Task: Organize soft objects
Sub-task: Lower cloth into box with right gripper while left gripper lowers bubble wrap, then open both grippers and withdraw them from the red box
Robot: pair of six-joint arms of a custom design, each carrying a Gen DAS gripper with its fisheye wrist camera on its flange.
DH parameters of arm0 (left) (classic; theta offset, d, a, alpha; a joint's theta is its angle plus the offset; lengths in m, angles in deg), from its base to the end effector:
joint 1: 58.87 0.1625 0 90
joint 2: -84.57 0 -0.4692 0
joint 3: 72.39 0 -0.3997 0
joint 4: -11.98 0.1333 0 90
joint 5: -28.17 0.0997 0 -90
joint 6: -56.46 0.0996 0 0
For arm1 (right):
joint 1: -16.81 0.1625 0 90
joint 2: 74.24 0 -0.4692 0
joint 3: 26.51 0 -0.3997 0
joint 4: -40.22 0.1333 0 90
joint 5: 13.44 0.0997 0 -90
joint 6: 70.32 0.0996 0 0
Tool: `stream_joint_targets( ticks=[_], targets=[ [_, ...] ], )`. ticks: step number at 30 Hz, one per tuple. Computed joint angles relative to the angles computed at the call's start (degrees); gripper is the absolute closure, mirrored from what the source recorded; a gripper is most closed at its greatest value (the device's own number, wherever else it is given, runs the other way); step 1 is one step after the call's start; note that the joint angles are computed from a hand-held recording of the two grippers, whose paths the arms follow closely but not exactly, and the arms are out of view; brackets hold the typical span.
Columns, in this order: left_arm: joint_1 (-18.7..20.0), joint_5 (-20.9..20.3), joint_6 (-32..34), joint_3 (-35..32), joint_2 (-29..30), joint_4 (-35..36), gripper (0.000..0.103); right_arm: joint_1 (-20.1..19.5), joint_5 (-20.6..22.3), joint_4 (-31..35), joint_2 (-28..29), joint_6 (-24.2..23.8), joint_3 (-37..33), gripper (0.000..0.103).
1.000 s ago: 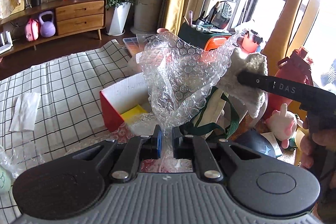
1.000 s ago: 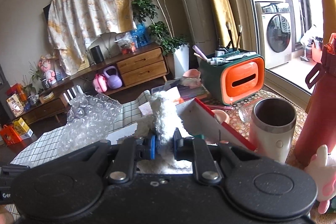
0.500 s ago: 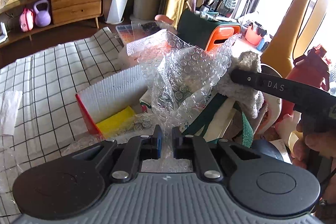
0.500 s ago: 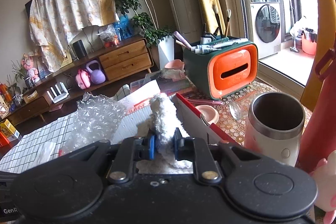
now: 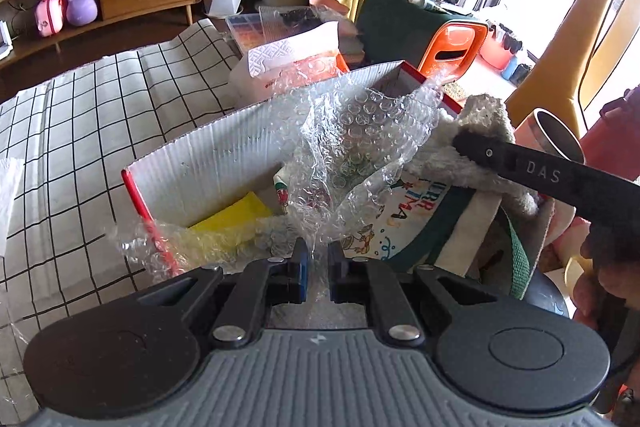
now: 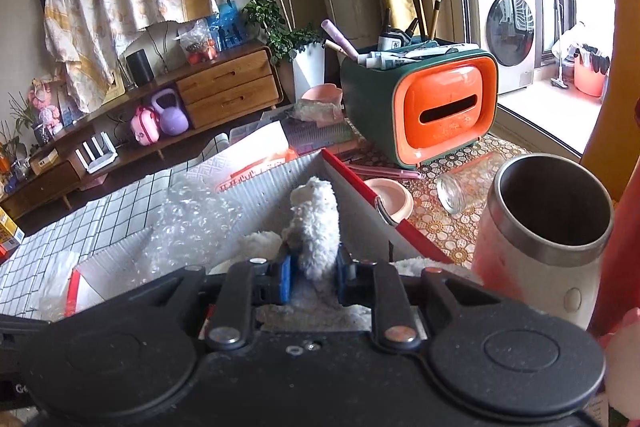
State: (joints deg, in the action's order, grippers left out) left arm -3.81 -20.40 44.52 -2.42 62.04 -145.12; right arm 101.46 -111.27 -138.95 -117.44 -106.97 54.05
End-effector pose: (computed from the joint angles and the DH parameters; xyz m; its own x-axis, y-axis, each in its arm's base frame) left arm -0.3079 -0.7885 0.0111 -0.8376 0.0819 -0.5400 0.3741 0.8063 -0.4581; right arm 0.0447 -0.8066 0.2585 -0.8178 -0.2078 0.5367 -0.5366 0.6127 -0.5803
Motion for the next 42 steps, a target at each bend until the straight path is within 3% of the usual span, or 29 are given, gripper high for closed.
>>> stream_joint_targets(
  ticks=[6,11,18,21,25,30,33,42],
  targets=[
    [0.9,-1.0,-1.1,-1.5,0.9,1.8,0.093,0.0,0.4,0.1,-1.0,-1.7,0.8,0.074],
    [0.9,-0.9,-0.9,-1.3,0.9,1.0,0.093,0.4,-0.1,-1.7,-1.6,-3.8,1.9,0.054],
    [0.1,-0.4,0.3,0.7,-0.3,-1.4,0.09,0.4,0.9,-2.7,-3.2,-3.9,3.8,0.045],
    [-0.1,-0.4,0.2,1.2,-0.6,-1.9,0.078,0.6,1.1,-2.8,-4.1,-4.2,4.8,0.041],
    [-0.4,-1.4,0.7,2.2,-1.1,-3.6,0.047,0.6,2.0,-2.7,-5.3,-3.9,6.0,0.039],
    [-1.3,-1.0,1.9,4.0,-1.9,-5.7,0.044,0.5,3.3,-1.9,-7.0,-3.3,7.6,0.035],
    [-1.8,-0.9,2.5,6.1,-2.9,-7.9,0.034,0.4,4.0,-1.7,-8.2,-2.9,9.1,0.031],
    [-4.4,2.0,3.8,15.3,-8.0,-14.5,0.033,0.6,5.6,0.1,-12.2,-3.7,14.6,0.018]
  ],
)
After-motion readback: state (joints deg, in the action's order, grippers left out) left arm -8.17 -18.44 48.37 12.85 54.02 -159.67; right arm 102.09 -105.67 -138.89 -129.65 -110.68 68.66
